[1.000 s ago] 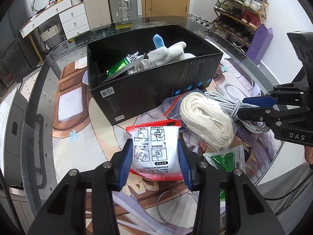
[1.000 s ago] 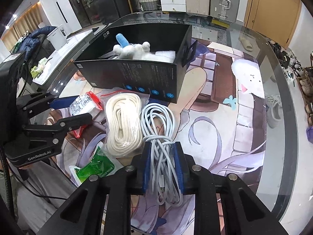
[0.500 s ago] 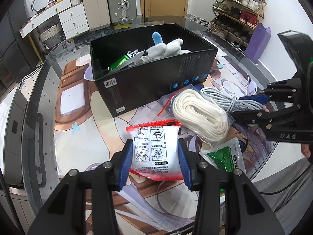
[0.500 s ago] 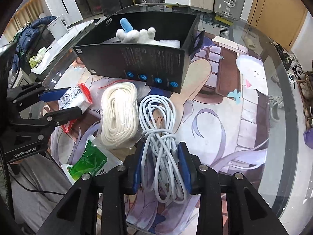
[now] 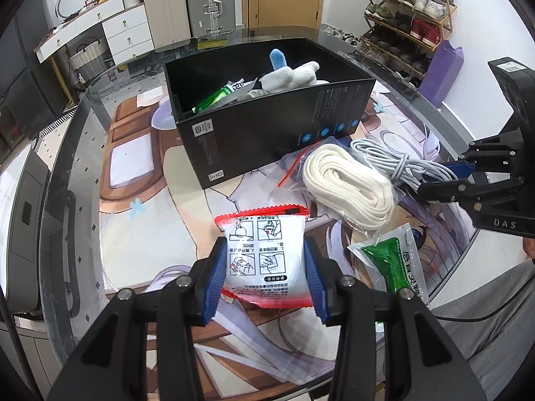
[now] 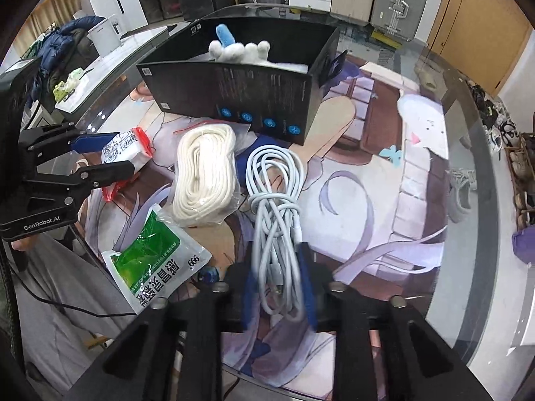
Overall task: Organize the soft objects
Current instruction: 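Lift the white-red packet with the left tool while the right tool lifts the grey cable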
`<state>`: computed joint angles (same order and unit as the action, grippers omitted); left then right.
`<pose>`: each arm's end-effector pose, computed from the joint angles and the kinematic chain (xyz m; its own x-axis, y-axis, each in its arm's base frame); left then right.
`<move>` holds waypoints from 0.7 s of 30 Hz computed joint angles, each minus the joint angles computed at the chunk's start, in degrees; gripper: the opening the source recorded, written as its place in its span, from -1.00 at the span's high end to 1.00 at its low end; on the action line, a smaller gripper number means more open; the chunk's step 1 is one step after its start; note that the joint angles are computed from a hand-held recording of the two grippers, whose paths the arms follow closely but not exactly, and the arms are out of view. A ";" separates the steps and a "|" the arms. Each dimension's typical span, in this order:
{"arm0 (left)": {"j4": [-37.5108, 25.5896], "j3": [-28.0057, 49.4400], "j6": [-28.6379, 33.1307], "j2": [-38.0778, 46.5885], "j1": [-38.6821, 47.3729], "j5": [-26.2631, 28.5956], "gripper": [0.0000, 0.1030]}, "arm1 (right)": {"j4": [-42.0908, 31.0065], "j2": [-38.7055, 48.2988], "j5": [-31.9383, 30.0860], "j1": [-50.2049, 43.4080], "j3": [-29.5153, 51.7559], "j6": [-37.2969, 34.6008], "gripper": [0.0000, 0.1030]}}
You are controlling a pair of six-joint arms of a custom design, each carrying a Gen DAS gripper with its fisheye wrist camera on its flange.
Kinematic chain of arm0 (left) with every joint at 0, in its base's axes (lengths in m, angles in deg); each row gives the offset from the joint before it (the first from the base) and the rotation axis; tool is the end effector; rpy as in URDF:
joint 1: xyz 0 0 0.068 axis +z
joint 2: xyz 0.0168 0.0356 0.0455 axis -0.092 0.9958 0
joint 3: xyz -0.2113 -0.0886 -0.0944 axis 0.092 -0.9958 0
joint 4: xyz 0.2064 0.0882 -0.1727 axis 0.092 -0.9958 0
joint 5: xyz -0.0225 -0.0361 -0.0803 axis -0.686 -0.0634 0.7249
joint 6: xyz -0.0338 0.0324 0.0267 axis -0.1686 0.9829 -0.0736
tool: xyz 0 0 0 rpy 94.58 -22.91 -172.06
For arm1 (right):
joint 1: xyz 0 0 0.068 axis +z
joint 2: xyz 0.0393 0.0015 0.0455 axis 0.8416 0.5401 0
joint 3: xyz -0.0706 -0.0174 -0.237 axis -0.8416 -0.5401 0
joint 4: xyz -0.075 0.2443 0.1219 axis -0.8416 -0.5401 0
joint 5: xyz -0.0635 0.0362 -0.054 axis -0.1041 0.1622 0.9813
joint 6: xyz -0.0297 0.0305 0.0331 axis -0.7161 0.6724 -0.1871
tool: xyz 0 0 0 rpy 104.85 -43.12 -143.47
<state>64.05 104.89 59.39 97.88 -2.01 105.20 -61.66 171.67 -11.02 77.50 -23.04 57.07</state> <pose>0.2345 0.0005 0.1002 -0.6794 0.5062 -0.5312 0.6098 0.7921 -0.0252 0.2463 0.0887 0.0716 -0.8910 -0.1709 -0.4206 -0.1962 0.9804 0.0172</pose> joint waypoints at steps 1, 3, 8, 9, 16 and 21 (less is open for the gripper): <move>-0.14 -0.08 0.05 -0.34 -0.02 0.16 0.16 | -0.20 -0.53 0.13 0.04 -0.19 -0.04 0.62; -0.49 -0.18 0.13 -1.07 0.00 0.46 0.16 | -0.61 -1.86 0.47 0.34 -0.72 0.01 0.66; -1.86 0.08 0.51 -2.32 0.52 1.35 0.16 | -1.65 -5.42 1.11 1.65 -1.65 0.28 0.70; -2.13 0.12 0.61 -2.59 0.74 1.55 0.16 | -1.95 -6.31 1.20 1.96 -1.91 0.42 0.70; -3.94 0.18 0.72 -5.21 1.15 2.64 0.16 | -3.62 -12.37 2.14 4.74 -3.67 2.21 0.71; -4.83 0.04 0.60 -7.26 1.22 3.07 0.16 | -4.91 -15.95 2.24 4.86 -4.29 2.49 0.71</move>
<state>59.22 104.93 59.99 90.62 -0.79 108.27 -66.56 155.72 -8.78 82.36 -27.33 59.56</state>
